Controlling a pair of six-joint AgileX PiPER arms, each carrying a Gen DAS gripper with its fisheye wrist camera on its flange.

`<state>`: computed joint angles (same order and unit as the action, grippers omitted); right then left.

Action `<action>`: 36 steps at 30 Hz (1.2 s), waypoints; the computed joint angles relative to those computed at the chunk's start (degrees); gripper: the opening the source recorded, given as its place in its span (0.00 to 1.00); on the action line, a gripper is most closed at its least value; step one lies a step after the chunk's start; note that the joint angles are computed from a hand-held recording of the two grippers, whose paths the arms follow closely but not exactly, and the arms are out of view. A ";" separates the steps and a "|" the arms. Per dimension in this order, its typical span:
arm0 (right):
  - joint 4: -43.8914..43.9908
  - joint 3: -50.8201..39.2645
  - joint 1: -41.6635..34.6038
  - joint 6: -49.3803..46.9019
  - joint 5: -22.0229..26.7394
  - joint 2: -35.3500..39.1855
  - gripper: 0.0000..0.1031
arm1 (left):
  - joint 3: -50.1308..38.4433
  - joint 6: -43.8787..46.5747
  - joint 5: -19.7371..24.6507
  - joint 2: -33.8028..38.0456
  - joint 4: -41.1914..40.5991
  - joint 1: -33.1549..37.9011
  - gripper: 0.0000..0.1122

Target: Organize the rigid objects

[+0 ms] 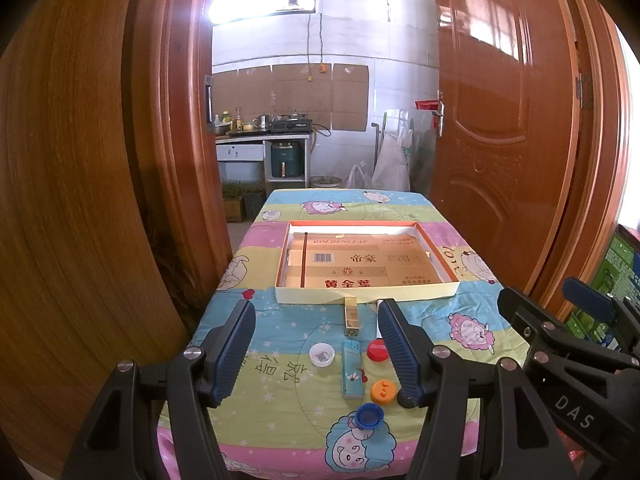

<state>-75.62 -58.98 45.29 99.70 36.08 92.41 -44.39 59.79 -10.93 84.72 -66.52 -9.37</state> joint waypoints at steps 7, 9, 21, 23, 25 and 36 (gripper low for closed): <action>0.25 -0.04 -0.05 -0.32 0.01 -0.12 0.79 | -0.02 1.14 0.32 -0.22 -1.02 0.12 0.57; 0.48 -0.11 -0.14 -0.65 -0.01 -0.19 0.79 | -0.03 1.20 0.31 -0.22 -1.08 0.12 0.57; 0.65 -0.15 -0.14 -0.85 0.00 -0.27 0.79 | -0.07 1.28 0.39 -0.20 -1.16 0.19 0.57; 0.75 -0.11 -0.19 -0.98 -0.06 -0.35 0.79 | -0.08 1.51 0.48 -0.24 -1.41 0.22 0.57; 0.85 -0.13 -0.22 -1.13 -0.08 -0.39 0.79 | -0.10 1.51 0.44 -0.22 -1.45 0.16 0.57; 0.66 -0.01 -0.23 -0.83 -0.12 -0.35 0.79 | -0.21 2.20 0.42 -0.12 -2.16 0.05 0.57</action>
